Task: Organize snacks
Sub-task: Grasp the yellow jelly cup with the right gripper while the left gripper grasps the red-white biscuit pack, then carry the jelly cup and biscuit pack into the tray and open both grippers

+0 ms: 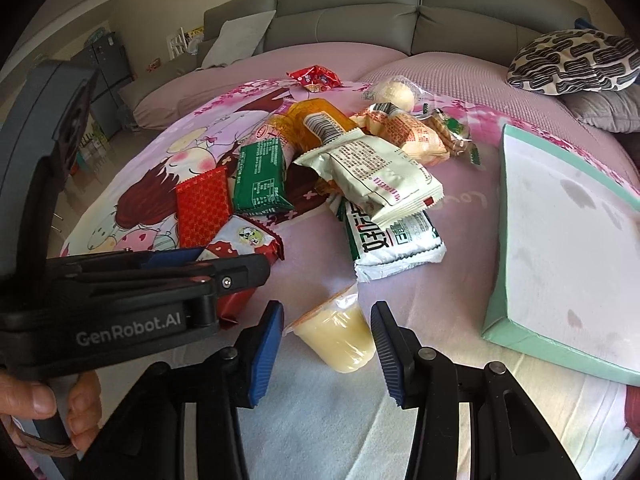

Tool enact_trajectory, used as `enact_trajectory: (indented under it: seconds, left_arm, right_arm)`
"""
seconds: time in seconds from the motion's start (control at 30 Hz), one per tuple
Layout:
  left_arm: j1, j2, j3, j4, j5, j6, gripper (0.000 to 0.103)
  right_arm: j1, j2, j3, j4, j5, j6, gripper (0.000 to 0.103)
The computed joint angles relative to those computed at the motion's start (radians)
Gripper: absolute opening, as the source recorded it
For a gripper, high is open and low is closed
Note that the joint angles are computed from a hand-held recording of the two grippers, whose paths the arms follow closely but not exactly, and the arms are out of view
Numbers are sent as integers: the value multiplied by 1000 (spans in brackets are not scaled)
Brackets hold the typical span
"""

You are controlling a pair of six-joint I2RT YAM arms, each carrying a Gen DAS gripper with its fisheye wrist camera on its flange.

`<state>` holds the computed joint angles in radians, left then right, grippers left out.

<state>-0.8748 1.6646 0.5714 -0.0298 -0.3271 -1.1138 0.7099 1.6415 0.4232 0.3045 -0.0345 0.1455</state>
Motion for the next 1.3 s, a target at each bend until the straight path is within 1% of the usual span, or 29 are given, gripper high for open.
enact_trajectory:
  seconds: [0.17,0.3,0.33,0.37,0.43,0.5,0.7,0.97,1.1,1.23,1.3]
  left_arm:
    - [-15,52,54,-48,-28,12,52]
    - [-28,85,95,-94,-54,19,51]
    - [-31,87,100,-101,-61,19,50]
    - [-33,87,102,-102,-64,17,44]
    - [-26,68,80,-64,-44,15,43]
    - [-32,61,81,-64,-50,4,41]
    - [-53,28,94,-114,-84,-14,41]
    - [-83,-82,108,-217,-173,-30,41]
    - [-85,-83,151,-235,-190,-5,41]
    - [-73,-45,211,-210,-173,48,41]
    - [-74,-18,245,-185,-167,78,41]
  right_arm:
    - [-33,-19,-17,-6,-21,0,48]
    - [-30,-18,-14,-9,-18,-1,48]
    - [-30,-19,-14,-11,-17,-1,48]
    - [-31,-23,-15,-12,-17,1,48]
    - [-41,-36,-21,-9,-34,7,46]
    - [-54,-51,-29,-2,-59,8,44]
    - [-64,-76,-35,-11,-68,15,44]
    - [-105,-252,-87,-27,-80,38,44]
    - [-133,-310,-90,-51,-75,33,44]
    - [-181,-342,-92,-67,-64,27,44]
    - [-241,-363,-96,-75,-78,21,44]
